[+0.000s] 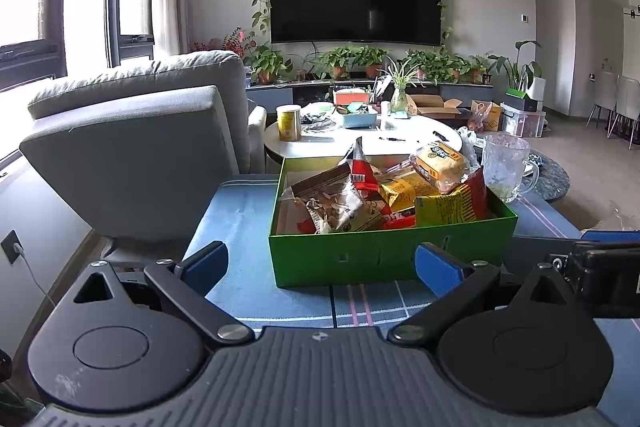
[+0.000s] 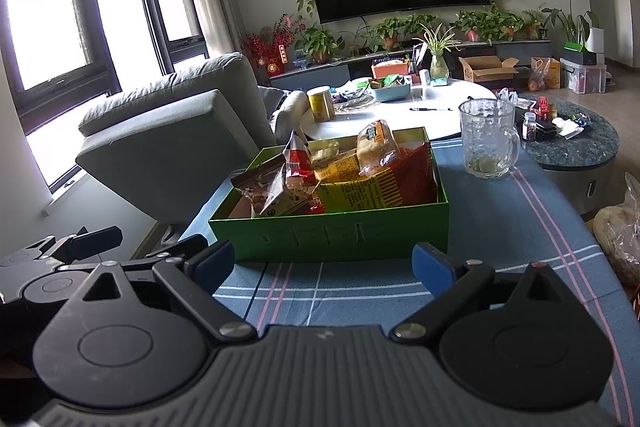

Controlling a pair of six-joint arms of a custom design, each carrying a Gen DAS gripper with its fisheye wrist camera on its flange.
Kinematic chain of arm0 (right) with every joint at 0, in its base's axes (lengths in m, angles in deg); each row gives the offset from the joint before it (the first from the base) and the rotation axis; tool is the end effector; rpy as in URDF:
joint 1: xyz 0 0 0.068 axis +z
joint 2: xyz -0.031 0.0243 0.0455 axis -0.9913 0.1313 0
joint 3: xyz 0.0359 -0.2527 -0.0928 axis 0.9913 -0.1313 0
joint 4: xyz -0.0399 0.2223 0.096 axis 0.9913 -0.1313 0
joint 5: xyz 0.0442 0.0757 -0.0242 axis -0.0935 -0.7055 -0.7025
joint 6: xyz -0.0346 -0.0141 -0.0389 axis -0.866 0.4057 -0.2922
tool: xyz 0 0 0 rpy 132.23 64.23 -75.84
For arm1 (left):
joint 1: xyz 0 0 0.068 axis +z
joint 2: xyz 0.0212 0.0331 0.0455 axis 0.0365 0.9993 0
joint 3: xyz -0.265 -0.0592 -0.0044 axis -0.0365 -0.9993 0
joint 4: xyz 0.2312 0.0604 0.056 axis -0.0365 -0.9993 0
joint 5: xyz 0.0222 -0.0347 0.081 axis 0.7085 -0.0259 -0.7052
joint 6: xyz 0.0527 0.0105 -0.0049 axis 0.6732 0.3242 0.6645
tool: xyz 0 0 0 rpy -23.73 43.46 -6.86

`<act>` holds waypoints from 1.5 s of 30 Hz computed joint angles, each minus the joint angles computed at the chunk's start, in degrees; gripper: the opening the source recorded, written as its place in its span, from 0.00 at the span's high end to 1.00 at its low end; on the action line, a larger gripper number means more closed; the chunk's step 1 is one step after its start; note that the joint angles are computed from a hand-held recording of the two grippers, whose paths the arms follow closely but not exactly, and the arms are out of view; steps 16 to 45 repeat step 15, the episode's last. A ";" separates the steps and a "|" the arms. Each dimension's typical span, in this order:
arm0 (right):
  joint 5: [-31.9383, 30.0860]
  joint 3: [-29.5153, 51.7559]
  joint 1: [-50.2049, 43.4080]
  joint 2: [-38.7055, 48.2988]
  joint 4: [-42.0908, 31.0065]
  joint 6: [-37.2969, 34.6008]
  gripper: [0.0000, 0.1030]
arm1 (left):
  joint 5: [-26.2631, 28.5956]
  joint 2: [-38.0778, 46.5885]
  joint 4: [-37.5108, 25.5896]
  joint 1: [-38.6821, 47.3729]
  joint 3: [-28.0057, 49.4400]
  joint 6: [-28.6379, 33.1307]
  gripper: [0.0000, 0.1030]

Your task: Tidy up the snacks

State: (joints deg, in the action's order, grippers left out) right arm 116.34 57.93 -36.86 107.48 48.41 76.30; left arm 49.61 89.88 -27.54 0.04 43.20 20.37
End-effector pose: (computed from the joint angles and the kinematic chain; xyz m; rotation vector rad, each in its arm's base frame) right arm 0.2187 0.1840 0.2043 0.5131 1.9843 -0.0091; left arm 0.3038 -0.0283 0.1970 0.6293 1.9279 -0.3678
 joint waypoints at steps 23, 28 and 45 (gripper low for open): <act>-0.99 0.12 -0.67 0.39 -0.26 0.68 0.02 | -0.66 0.17 -0.40 -0.49 0.26 0.10 0.02; -0.99 0.12 -0.67 0.39 -0.26 0.68 0.02 | -0.66 0.17 -0.40 -0.49 0.26 0.10 0.02; -0.99 0.12 -0.67 0.39 -0.26 0.68 0.02 | -0.66 0.17 -0.40 -0.49 0.26 0.10 0.02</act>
